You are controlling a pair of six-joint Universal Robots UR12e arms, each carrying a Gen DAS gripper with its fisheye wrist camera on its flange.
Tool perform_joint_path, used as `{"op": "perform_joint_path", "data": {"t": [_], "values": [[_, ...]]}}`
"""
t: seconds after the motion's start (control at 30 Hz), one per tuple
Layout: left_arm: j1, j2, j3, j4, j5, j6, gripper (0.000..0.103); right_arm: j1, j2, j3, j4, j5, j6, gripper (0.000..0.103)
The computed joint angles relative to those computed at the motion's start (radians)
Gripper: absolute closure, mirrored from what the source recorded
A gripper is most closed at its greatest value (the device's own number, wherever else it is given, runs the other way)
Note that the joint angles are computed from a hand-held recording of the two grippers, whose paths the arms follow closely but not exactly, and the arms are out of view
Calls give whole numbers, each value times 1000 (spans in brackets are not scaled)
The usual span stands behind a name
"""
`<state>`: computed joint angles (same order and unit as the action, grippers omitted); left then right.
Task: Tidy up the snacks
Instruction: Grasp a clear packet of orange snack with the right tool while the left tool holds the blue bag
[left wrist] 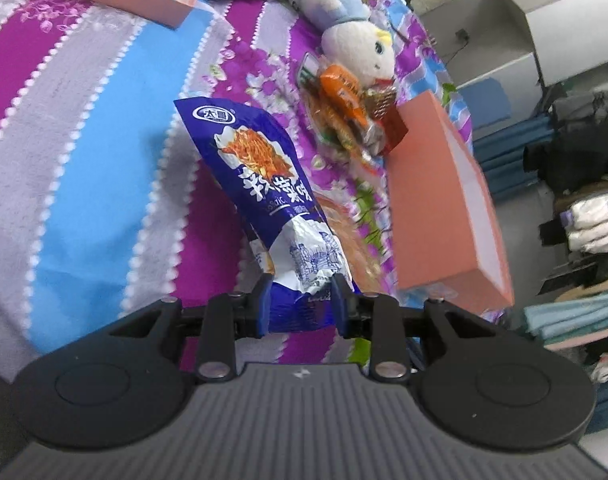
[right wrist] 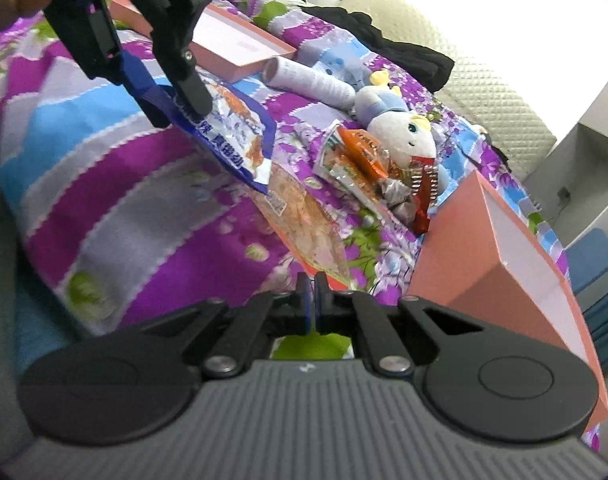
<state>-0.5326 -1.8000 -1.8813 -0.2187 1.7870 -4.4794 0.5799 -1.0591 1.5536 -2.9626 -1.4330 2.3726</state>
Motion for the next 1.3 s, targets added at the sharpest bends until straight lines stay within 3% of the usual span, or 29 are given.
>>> {"op": "perform_joint_path", "data": {"t": [0.1, 0.23, 0.33, 0.37, 0.4, 0.43, 0.47, 0.5, 0.7, 0.83, 0.97, 1.17, 1.3], "values": [[-8, 14, 4, -83, 18, 16, 68, -11, -19, 13, 62, 20, 21, 98], [-10, 27, -8, -110, 36, -8, 66, -27, -30, 16, 108, 59, 106, 94], [-11, 29, 4, -167, 48, -29, 41, -35, -28, 3, 153, 85, 140, 92], [-14, 28, 10, -184, 61, -34, 28, -37, -28, -1, 166, 96, 148, 85], [-17, 28, 17, -209, 73, -41, 18, -39, -29, -1, 168, 105, 156, 62], [-21, 28, 28, -248, 88, -52, 16, -42, -32, 5, 159, 116, 166, 48], [-22, 28, 37, -276, 94, -57, 15, -46, -35, 10, 148, 131, 174, 24], [-22, 26, 46, -291, 94, -54, 14, -49, -39, 16, 138, 151, 181, 16], [-37, 11, 94, -355, 145, -41, 7, -60, -36, -1, 146, 223, 255, 16], [-34, -6, 113, -345, 150, -16, 7, -58, -19, -50, 224, 236, 330, 16], [-26, -25, 132, -367, 147, -7, 7, -62, 1, -90, 268, 299, 402, 16], [-14, -51, 138, -343, 122, 24, 8, -43, 63, -171, 317, 254, 493, 16], [-12, -65, 144, -336, 121, 42, 17, -33, 95, -213, 359, 217, 493, 16]]}}
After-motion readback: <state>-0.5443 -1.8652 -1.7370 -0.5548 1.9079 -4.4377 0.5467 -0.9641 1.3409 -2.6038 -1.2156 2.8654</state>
